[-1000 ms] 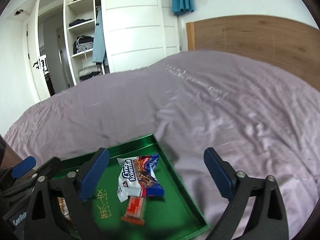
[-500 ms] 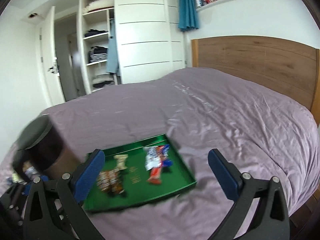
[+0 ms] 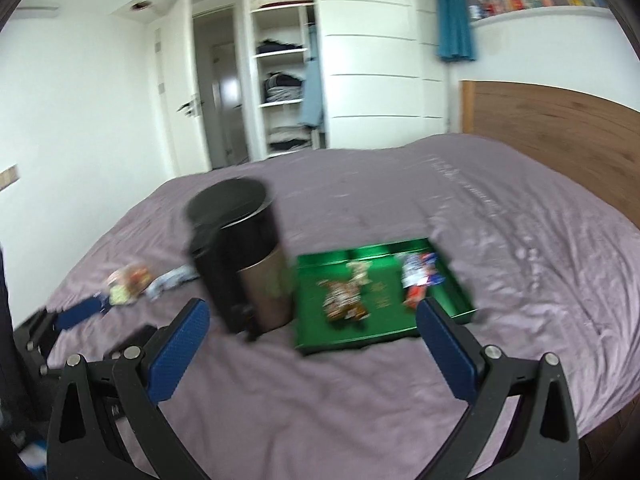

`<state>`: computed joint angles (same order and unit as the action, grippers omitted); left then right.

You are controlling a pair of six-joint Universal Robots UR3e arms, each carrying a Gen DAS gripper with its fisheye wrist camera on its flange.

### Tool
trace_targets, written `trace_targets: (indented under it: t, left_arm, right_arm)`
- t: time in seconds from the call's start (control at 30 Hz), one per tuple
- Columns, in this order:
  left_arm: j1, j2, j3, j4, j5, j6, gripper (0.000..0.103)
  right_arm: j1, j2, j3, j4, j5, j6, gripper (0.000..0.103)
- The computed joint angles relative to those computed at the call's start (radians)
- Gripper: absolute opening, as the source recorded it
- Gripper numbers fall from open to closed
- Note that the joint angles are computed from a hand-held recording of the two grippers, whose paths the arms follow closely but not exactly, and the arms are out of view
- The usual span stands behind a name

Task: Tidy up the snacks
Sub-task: 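Move both tools away from the tray toward the remaining snacks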

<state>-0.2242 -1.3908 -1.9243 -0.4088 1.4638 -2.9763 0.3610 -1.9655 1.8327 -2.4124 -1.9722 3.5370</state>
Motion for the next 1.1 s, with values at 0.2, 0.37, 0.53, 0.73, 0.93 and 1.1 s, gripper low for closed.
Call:
trace_targets:
  t: [0.2,0.37,0.53,0.73,0.93,1.1]
  left_arm:
    - [0.277,0.206,-0.154,-0.075,-0.114,0.091,0.083]
    - [0.533,0.276,-0.223,-0.113,-0.215,0.185,0.083]
    - [0.735,0.188,-0.204,-0.109,-0.269,0.222,0.083]
    - [0.809,-0.035,-0.088,-0.050,-0.234,0.146,0.083]
    - [0.792,-0.246,0.042,-0.004,-0.185,0.099,0.083]
    - [0.759,-0.388,0.153,0.003,-0.216,0.156,0.083]
  right_arm:
    - [0.178,0.203,-0.115,-0.032,0.010,0.025,0.103]
    - [0.248,0.390,-0.255,-0.057,0.057,0.006,0.103]
    - [0.266,0.591,-0.430,-0.062,0.122,-0.010,0.103]
    - [0.245,0.807,-0.651,-0.040,0.195,-0.014,0.103]
    - [0.213,0.995,-0.884,0.025,0.235,-0.048,0.103]
    - [0.180,1.151,-1.087,0.090,0.257,-0.051,0.103]
